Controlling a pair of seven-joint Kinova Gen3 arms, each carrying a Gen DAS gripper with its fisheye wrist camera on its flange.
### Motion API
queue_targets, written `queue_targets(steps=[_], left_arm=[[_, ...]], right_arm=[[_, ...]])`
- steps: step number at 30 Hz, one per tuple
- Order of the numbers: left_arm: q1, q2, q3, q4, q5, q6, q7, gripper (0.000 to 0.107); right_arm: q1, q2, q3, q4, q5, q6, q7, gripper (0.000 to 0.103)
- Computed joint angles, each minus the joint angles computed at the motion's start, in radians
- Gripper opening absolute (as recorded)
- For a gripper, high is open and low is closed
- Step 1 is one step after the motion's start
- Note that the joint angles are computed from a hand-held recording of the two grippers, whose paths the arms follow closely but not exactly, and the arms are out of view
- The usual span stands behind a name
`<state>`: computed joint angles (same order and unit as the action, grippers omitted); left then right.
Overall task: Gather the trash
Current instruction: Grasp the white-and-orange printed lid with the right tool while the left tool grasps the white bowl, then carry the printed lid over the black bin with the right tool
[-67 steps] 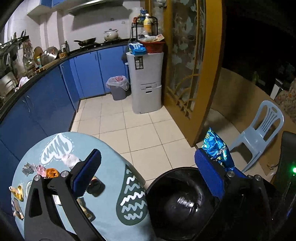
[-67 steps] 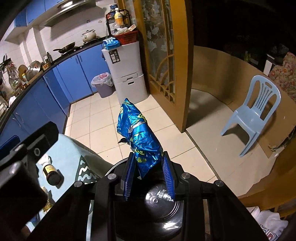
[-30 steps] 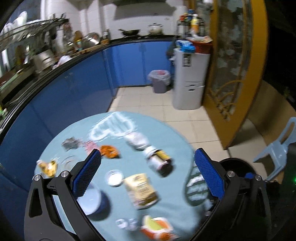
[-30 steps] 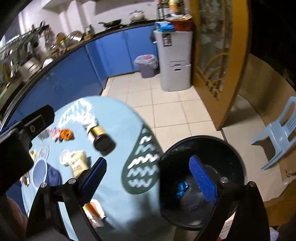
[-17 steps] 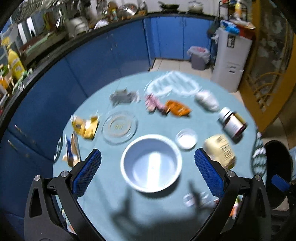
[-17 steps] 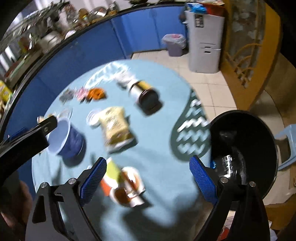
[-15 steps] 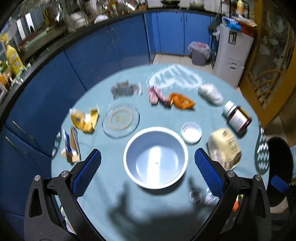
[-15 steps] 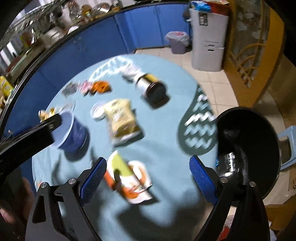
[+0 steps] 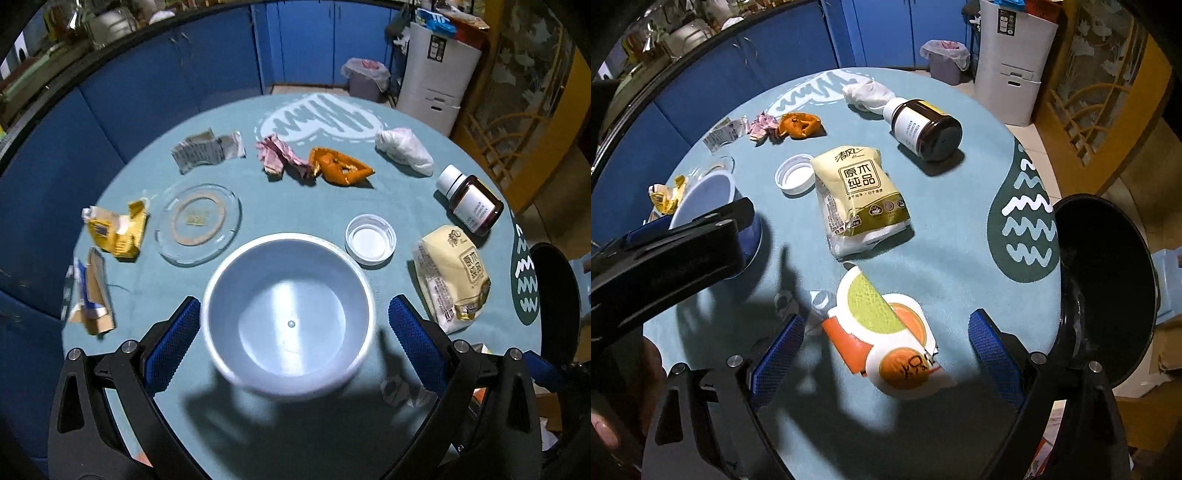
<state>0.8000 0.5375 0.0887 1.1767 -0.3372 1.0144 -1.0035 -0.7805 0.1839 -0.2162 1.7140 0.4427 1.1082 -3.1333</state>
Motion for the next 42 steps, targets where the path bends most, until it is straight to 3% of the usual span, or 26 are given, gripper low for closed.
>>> queue_targets(steps=[3,7,12,16,19,29,42], left_arm=[[-0.019,0.018,0.001,-0.014,0.017,0.008,-0.006,0.100],[-0.053,0.039,0.011,-0.035,0.063,0.030,-0.034,0.100],[-0.056,0.038,0.005,-0.030,0.077,0.027,-0.042,0.100],[-0.055,0.031,0.004,-0.022,0.077,0.019,-0.045,0.084],[-0.054,0.017,0.003,-0.008,0.078,0.018,-0.037,0.084],[-0.021,-0.051,0.002,0.049,0.014,-0.033,0.012,0.084],[0.044,-0.049,0.009,0.007,-0.059,-0.007,0.043,0.084]], right_arm=[[0.006,0.017,0.003,-0.017,-0.009,0.010,0.020,0.086],[0.013,0.040,0.011,-0.040,-0.030,0.016,0.060,0.063],[0.004,0.049,0.022,-0.046,-0.033,0.012,0.072,0.051],[0.000,0.037,0.024,-0.033,-0.024,-0.013,0.065,0.040],[-0.004,0.031,0.024,-0.033,-0.012,-0.011,0.048,0.035],[-0.024,-0.004,0.007,-0.018,0.062,0.011,-0.031,0.033],[-0.016,-0.074,-0.031,0.044,0.143,0.022,-0.130,0.033]])
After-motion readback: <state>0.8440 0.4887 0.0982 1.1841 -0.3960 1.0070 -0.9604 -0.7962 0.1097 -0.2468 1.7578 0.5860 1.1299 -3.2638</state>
